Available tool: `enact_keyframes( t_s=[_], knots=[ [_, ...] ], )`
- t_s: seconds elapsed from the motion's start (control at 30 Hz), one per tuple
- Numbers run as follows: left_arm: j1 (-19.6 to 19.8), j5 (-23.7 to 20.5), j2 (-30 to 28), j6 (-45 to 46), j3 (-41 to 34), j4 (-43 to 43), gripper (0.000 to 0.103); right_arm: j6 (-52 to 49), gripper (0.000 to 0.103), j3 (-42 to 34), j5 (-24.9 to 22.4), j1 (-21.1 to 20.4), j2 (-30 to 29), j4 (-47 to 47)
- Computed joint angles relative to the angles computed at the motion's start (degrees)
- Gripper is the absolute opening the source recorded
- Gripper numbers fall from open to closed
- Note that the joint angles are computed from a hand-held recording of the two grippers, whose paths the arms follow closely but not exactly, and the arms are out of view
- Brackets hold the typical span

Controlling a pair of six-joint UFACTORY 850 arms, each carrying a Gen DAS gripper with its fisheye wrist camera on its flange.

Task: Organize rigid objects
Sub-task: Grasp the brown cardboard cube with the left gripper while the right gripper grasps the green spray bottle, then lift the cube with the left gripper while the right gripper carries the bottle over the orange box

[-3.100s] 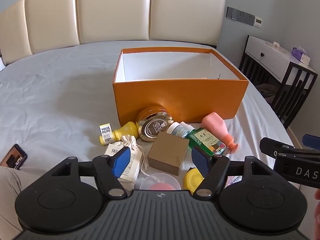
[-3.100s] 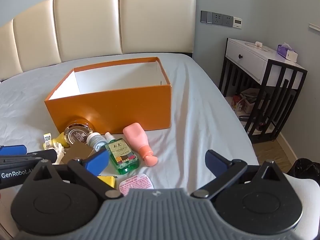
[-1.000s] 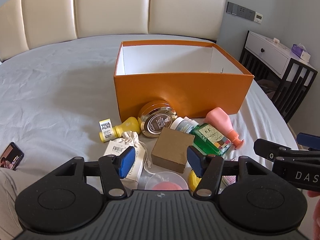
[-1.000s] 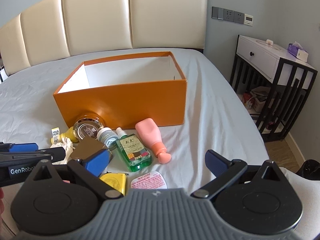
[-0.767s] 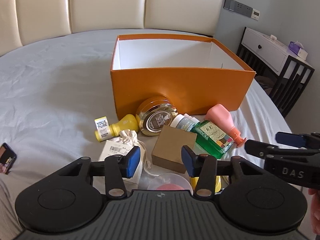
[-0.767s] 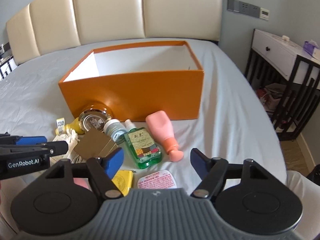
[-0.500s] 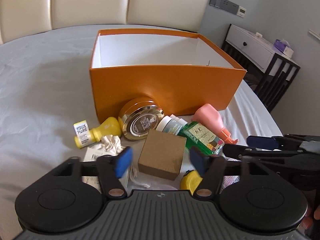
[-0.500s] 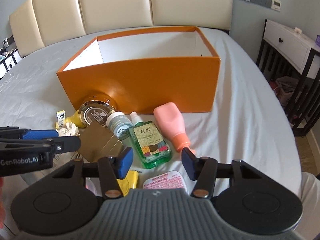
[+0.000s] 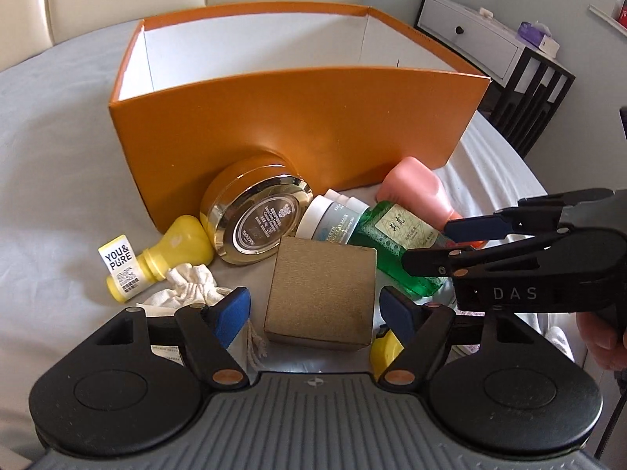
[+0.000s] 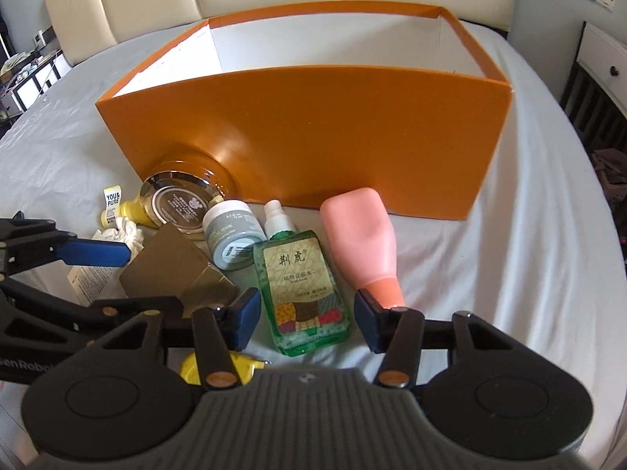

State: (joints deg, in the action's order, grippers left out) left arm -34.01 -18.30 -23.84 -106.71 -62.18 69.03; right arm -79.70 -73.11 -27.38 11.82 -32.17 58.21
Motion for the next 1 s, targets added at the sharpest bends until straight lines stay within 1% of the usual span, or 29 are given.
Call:
enact_keyframes(
  t_s=[0.07, 0.1, 0.27, 0.33, 0.43, 0.53, 0.63, 0.73, 0.8, 1.0],
  knots=[
    [0.5, 0.6, -0.5, 2.0, -0.4, -1.5, 0.085, 0.5, 0.054, -1.0, -0.4, 0.5, -0.8, -1.4],
    [0.8, 1.2, -0.5, 2.5, -0.4, -1.8, 0.082, 1.2, 0.053, -1.3, -0.1, 0.8, -1.0, -2.4],
    [2.1, 3.7, -0.8, 8.0, -0.5, -6.9, 0.074, 4.8, 0.051, -3.8, -1.1, 1.4, -3.1, -6.3],
    [2.2, 3.5, -1.1, 8.6, -0.8, -7.3, 0.072, 5.8, 0.051, -4.2, -1.1, 1.7, -3.6, -7.3],
    [2.3, 4.2, -0.9, 7.0, -0.5, -6.2, 0.068, 6.8, 0.051, -4.7, -1.3, 1.7, -4.0, -8.1],
    [2.0, 3.1, -1.3, 6.6, -1.0, -6.7, 0.068, 8.2, 0.052, -5.0, -0.6, 2.1, -4.5, -8.9],
    [1.9, 2.7, -1.0, 3.9, -0.6, -5.7, 0.068, 11.2, 0.052, -5.3, 0.6, 3.2, -4.7, -11.5],
    [1.5, 2.1, -0.4, 2.4, -0.1, -5.1, 0.067, 12.6, 0.049, -5.1, 1.8, 4.1, -4.3, -13.6],
    [1.3, 2.0, 0.2, 0.5, 0.5, -3.7, 0.067, 12.5, 0.047, -4.7, 1.5, 4.1, -3.7, -13.5],
    [0.6, 1.7, 3.1, -11.7, 3.2, 5.8, 0.067, 11.9, 0.046, -2.2, 0.7, 3.3, -0.9, -12.8]
  ],
)
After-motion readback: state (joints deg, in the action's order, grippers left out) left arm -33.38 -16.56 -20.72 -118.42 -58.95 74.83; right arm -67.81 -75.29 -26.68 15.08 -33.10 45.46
